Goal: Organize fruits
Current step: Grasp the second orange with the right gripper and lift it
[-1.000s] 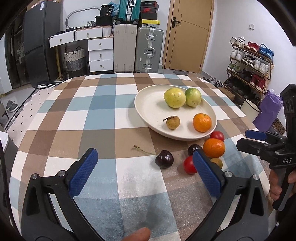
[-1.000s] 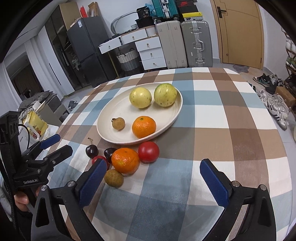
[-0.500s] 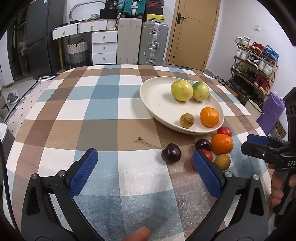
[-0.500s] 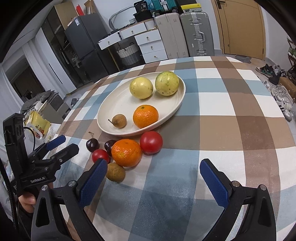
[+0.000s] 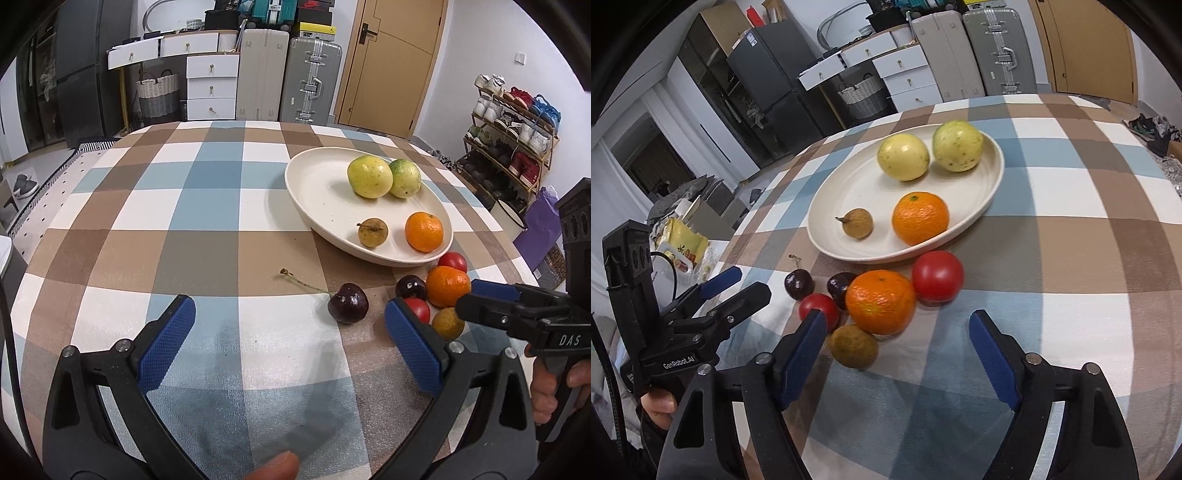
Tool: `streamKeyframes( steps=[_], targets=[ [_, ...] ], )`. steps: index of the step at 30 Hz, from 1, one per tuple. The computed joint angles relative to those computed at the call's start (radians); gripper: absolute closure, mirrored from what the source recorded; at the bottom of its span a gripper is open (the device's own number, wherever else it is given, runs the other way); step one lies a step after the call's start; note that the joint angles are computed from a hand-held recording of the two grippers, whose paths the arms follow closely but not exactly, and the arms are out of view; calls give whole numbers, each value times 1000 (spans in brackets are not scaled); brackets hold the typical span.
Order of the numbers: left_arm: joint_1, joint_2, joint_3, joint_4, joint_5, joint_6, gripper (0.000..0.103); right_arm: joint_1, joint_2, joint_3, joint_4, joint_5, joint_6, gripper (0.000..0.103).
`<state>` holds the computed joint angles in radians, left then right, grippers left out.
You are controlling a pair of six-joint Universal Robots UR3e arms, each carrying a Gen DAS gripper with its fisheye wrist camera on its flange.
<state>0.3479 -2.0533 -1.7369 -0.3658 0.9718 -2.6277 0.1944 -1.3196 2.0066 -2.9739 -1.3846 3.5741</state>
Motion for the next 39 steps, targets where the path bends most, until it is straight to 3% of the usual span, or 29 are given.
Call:
streamKeyframes(
  steps=[3,7,10,17,32,39],
  targets=[
    [3,3,-5,2,-3,3,1,2,24,-20,-7,22,9,23],
    [0,6,-10,9,4,4,1,-5,55,-37,-37,51,31,37],
    [-3,7,-11,12,9,3,1,-7,62,-37,-51,52,42,37],
    [-11,4,-4,6,19,3,1,-27,50,8,-96,66,80,56],
    [-10,5,-5,-16,21,14,1,3,34,45,-167,27,91,62],
    [-46,-19,45,-58,79,5,1,9,-31,123,-225,-8,101,62]
  ],
)
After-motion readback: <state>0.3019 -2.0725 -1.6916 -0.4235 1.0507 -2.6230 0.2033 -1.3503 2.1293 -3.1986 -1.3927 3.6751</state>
